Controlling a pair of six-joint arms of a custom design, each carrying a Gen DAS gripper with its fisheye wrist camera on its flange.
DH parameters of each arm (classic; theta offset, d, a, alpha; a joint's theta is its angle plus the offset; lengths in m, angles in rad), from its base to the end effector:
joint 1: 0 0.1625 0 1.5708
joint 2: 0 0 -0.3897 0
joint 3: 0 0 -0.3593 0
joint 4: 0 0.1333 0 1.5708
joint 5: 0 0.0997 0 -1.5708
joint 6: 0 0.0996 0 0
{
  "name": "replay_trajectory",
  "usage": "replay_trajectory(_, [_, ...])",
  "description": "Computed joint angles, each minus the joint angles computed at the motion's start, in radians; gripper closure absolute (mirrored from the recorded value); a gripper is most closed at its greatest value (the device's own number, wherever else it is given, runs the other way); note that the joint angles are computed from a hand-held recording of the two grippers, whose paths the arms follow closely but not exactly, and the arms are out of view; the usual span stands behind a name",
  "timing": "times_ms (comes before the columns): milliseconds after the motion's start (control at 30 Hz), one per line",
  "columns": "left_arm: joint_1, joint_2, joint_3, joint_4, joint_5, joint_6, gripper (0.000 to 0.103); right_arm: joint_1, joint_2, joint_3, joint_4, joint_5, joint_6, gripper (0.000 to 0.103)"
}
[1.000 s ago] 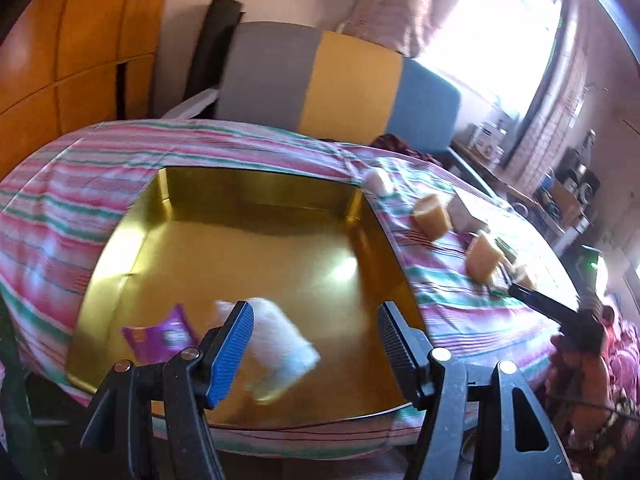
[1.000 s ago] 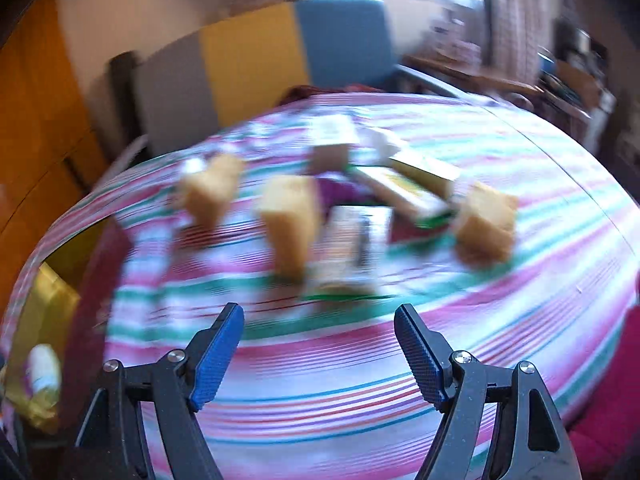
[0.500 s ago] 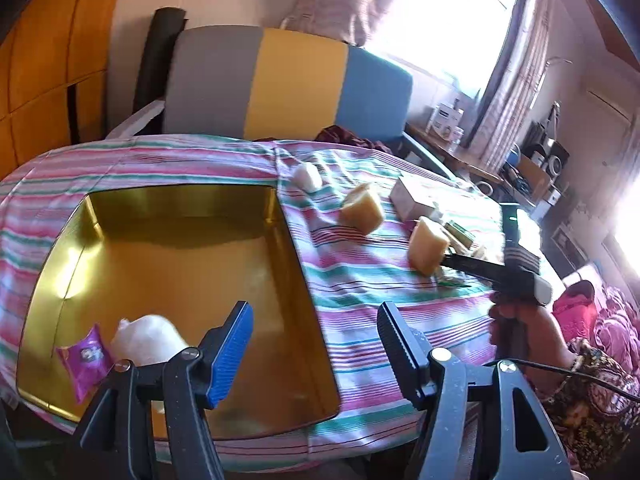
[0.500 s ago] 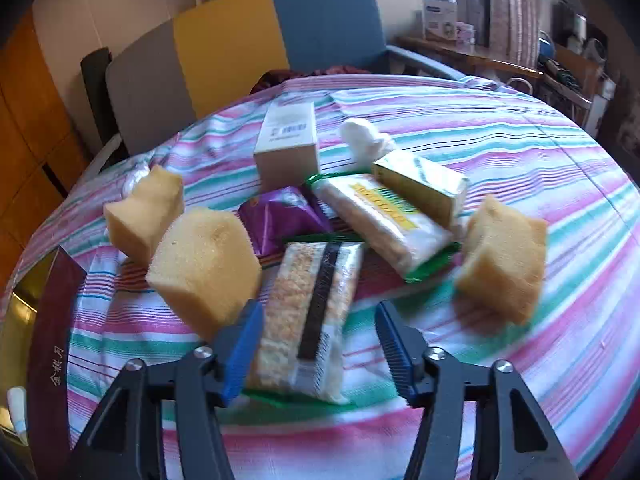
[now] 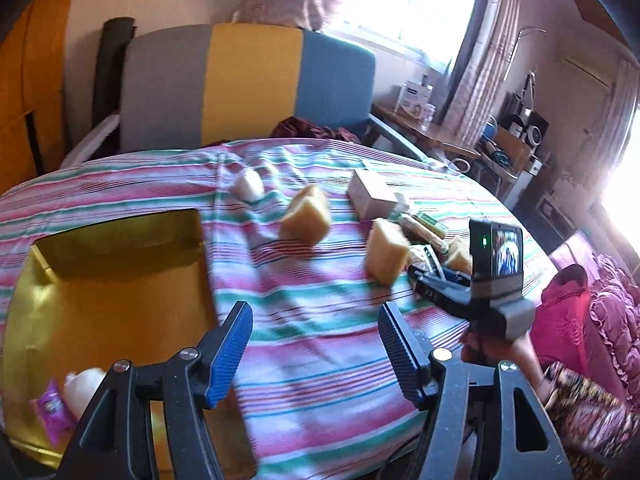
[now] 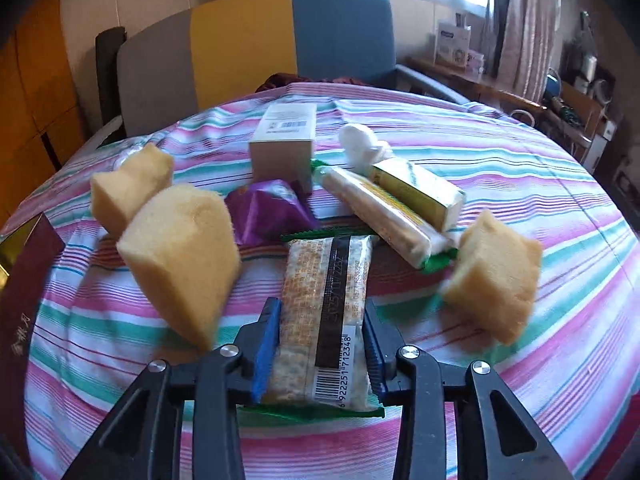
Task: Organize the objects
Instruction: 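Grasp the yellow sponge with the left tool and lift it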
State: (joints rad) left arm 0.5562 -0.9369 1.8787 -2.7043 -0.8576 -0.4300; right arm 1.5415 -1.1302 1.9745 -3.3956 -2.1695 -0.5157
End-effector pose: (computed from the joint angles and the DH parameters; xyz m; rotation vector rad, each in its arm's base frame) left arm -0.3661 -0.4613 0.1310 0.6614 2.5219 -0.8296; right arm 0.0616 -0.5307 0.2834 0.1749 -2.1832 0.9313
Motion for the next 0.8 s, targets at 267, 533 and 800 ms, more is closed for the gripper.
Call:
replay_trajectory(267, [0.052,0.189,-0.216,0.053,-0.113,0.073,0.037,-0.044,-0.026,0.073,-0.143,0.082,0.009,0.065])
replay_trajectory(533, [0.115,0.373,-0.464,0.159,-0.189,0.046,0.037,-0.074,-0.050,0.098,-0.145,0.154,0.045,0.065])
replay_trajectory(800, [0.134,0.509,-0.645,0.242,-0.165,0.096,0.037,-0.084,-0.054,0.101,-0.145,0.180,0.057,0.064])
